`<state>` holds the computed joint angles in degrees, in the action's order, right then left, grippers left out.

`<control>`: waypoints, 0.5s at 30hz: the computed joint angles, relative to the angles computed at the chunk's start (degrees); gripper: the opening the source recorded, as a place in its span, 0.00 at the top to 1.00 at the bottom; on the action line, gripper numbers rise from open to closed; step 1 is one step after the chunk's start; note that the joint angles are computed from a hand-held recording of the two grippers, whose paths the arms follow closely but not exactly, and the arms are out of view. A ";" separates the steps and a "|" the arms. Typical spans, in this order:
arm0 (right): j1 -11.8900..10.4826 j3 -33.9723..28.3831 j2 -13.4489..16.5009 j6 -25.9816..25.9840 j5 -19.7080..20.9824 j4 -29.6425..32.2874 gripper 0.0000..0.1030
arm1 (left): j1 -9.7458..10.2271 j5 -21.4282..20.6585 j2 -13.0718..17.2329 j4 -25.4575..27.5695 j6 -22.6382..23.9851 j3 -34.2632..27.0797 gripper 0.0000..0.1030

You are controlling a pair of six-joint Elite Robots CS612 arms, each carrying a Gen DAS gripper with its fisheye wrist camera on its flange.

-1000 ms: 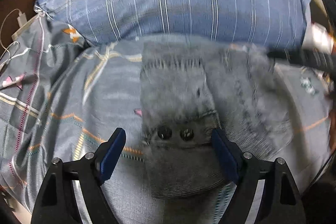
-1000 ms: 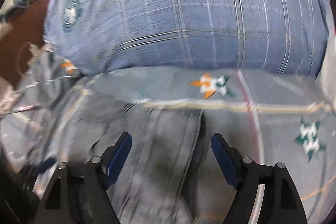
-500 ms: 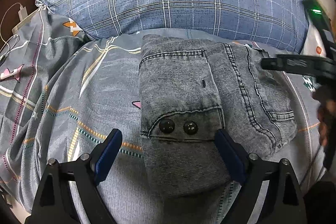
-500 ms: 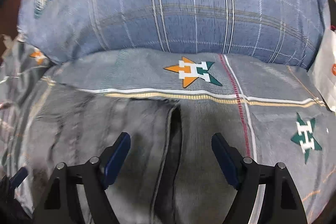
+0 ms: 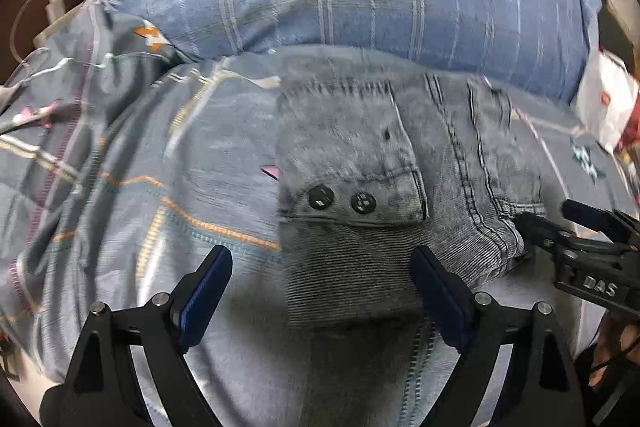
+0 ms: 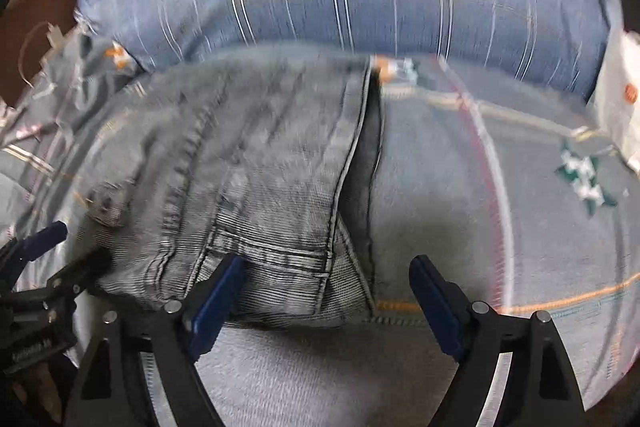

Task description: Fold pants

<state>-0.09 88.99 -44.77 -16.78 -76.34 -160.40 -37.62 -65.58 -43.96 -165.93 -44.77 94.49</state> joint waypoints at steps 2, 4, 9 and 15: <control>-0.54 1.79 -1.25 0.57 1.57 -3.75 0.16 | -0.70 2.52 -1.07 -2.74 0.46 1.33 0.12; -1.59 4.34 -2.74 3.11 5.52 -8.52 0.15 | -1.43 4.03 -1.92 -4.87 0.35 2.63 0.12; -2.99 10.62 -3.84 7.88 10.62 -24.31 0.05 | -2.66 5.97 -3.21 -7.14 -0.48 5.18 0.12; -2.59 12.68 -2.28 5.62 9.78 -26.65 0.05 | -2.59 5.31 -3.02 -3.66 -1.81 5.48 0.12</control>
